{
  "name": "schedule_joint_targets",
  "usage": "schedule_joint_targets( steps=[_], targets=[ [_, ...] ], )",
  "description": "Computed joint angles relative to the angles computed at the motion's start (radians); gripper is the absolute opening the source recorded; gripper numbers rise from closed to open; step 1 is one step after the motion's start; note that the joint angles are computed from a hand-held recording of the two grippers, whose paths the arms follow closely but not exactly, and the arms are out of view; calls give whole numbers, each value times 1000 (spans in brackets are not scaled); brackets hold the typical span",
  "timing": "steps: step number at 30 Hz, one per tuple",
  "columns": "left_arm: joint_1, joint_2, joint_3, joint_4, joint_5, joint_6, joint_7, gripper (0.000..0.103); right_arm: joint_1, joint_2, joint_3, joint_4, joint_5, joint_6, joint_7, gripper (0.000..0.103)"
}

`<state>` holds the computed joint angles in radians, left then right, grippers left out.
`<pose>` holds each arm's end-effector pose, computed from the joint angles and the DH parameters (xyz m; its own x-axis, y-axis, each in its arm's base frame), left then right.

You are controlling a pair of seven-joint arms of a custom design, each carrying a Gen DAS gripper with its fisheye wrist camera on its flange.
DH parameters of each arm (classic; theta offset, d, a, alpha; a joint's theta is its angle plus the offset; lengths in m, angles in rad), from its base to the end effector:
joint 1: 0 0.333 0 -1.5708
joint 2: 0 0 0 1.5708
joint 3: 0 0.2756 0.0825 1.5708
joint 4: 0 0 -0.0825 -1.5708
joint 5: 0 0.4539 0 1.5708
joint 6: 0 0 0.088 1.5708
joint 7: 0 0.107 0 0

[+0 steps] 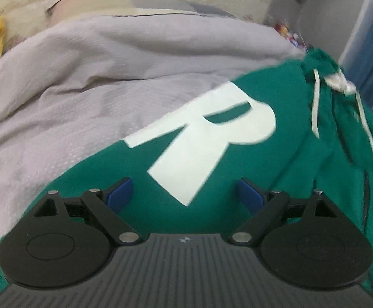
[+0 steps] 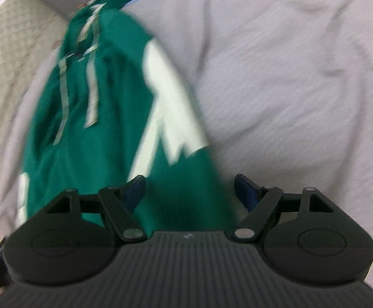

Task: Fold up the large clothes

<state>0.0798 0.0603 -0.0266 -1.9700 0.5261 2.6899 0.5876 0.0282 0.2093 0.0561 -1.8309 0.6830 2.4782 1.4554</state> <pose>0.6754 0.0198 0.4412 0.5341 -0.8279 0.1711 -0.5676 -0.5012 -0.6531 0.7026 0.0556 0.3936 -0.1195 -0.8344 -0.5381 -0.8839 0.3363 -0.3251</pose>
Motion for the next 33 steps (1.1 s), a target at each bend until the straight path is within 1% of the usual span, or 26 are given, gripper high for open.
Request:
schedule_joint_targets(
  steps=[1,2,3,4,5,6,8,10,12,14,15,16,17,18,19,20,21,24,26,28,30,33],
  targets=[
    [3,-16,6,-21,11,16,-47,91,-3,10,7,17,15,-16,-27,62],
    [8,-34,9,-42,28,32,-92,91,-2,9,12,19,17,-25,-55,51],
    [15,-48,10,-57,43,42,-131,91,1,10,13,25,6,-33,-71,38],
    [23,-59,8,-65,44,41,-152,91,7,10,12,28,-14,-36,-79,32],
    [31,-55,6,-55,17,29,-131,91,20,7,8,24,-57,-20,-73,24],
    [36,-46,2,-36,-28,-1,-78,91,34,3,4,19,-108,1,-66,21],
    [43,-19,-1,19,-110,-56,17,91,45,-3,6,9,-146,28,-69,16],
    [55,-14,4,37,-213,-73,110,91,53,-10,8,-3,-165,53,-56,14],
    [67,-27,9,39,-291,-113,201,91,54,-16,11,-10,-163,72,-52,14],
    [77,-29,15,55,-301,-167,245,91,51,-13,13,-7,-154,87,-61,13],
    [80,-31,19,61,-271,-200,231,91,49,-12,13,-5,-149,96,-66,13],
    [84,-32,22,62,-251,-216,212,92,46,-7,15,-3,-140,111,-73,13],
    [89,-38,24,50,-265,-217,207,92,44,-4,16,0,-133,125,-80,13],
    [99,-40,27,37,-341,-210,238,92,43,-6,18,-2,-129,141,-84,13],
    [109,-37,29,26,-450,-205,295,92,41,-10,20,-8,-123,155,-89,13],
    [116,-33,30,21,-534,-207,337,92,39,-23,22,-23,-112,172,-96,12],
    [121,-29,30,17,-583,-206,357,93,39,-28,22,-30,-105,194,-101,12],
    [125,-36,28,-1,-619,-172,357,94,49,-38,16,-49,-133,269,-79,12],
    [122,-43,24,-5,-614,-178,369,94,43,-52,18,-69,-115,308,-81,12],
    [120,-51,22,-11,-599,-176,378,92,45,-80,13,-106,-122,348,-62,12],
    [119,-50,20,-11,-616,-181,416,89,60,-96,-7,-131,-202,402,0,12],
    [116,-60,17,-13,-594,-204,430,79,84,-108,-41,-156,-394,465,139,12]
  ],
)
